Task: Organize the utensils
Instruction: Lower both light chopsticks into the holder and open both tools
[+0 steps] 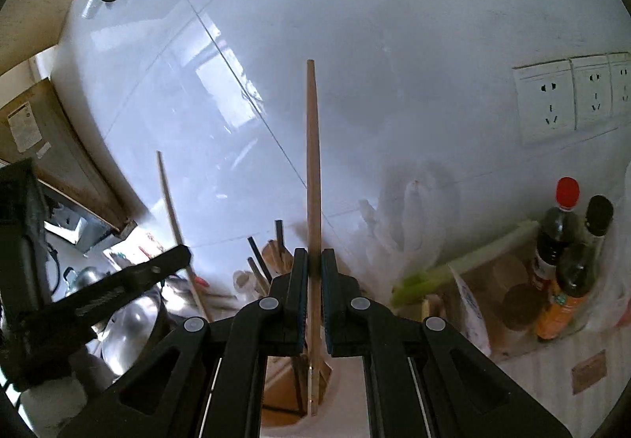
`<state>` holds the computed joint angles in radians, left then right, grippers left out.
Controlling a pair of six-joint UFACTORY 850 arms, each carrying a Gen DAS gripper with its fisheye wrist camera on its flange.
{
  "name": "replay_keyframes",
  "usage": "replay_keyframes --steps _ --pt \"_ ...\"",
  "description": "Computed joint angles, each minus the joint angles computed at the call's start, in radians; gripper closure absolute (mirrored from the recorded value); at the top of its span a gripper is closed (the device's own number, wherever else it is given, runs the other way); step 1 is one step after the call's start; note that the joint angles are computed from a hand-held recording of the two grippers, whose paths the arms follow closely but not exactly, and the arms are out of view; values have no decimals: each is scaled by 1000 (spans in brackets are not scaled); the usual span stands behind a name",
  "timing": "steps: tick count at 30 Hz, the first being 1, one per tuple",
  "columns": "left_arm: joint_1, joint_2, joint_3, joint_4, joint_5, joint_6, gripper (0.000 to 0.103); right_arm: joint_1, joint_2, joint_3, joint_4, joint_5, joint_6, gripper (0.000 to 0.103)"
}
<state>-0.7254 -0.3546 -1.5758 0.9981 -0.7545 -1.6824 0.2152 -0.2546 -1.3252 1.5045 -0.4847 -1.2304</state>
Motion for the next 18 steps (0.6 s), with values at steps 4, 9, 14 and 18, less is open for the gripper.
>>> replay_keyframes --steps 4,9,14,18 --pt "11 -1 24 -11 28 -10 99 21 -1 28 136 7 -136 96" --pt "13 9 59 -14 41 -39 99 40 10 86 320 4 -332 96" --pt "14 24 93 -10 63 -78 99 48 33 163 531 -26 -530 96" --pt "16 33 115 -11 80 -105 99 54 45 214 629 -55 -628 96"
